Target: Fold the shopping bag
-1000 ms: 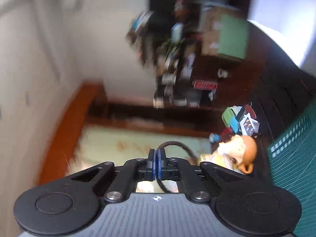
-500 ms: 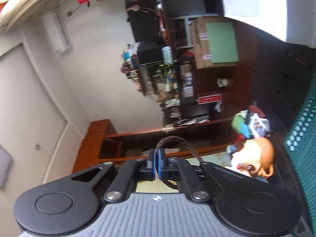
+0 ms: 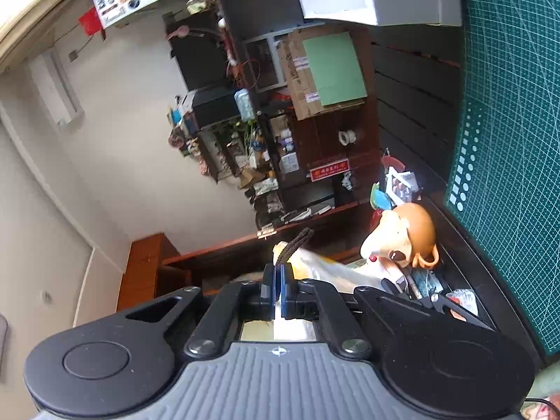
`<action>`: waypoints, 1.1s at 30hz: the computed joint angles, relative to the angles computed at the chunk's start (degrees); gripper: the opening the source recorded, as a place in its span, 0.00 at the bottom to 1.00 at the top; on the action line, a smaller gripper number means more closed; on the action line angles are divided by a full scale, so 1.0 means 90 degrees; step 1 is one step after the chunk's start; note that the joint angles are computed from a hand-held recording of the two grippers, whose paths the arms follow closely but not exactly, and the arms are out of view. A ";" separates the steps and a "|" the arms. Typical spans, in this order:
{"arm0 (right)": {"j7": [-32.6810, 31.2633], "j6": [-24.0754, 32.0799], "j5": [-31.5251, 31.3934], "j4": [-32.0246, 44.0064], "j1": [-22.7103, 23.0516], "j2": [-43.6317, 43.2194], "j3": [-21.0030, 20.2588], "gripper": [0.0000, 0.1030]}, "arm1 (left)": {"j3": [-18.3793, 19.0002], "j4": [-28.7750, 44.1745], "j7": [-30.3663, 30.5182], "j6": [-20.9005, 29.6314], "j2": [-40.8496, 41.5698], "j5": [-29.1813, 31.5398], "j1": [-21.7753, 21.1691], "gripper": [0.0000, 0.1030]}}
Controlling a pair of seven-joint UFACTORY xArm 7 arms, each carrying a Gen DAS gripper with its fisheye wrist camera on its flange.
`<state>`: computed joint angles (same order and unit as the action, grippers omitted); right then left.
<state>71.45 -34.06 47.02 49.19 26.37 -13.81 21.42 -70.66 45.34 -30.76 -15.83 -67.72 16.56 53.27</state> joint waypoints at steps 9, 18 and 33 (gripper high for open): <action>-0.0968 0.1560 0.0397 0.0024 -0.1189 -0.0721 0.0978 0.00 | 0.0110 -0.0126 -0.0303 -0.0054 -0.0238 -0.0266 0.0076 0.10; -0.1996 0.3964 -0.2123 -0.0120 -0.2553 -0.2302 0.1070 0.34 | 0.0370 -0.0462 -0.0185 -0.0944 0.0523 -0.0142 -0.0104 0.11; -0.8448 0.6425 -0.3873 0.1249 0.0161 -0.1623 -0.1967 0.45 | 0.2241 -0.0767 0.1360 -0.1395 0.4011 0.1235 -0.2817 0.11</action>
<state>-4.59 23.77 12.16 60.44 27.82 -28.41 3.72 -50.49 38.44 -18.52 -28.39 -31.62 27.67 27.91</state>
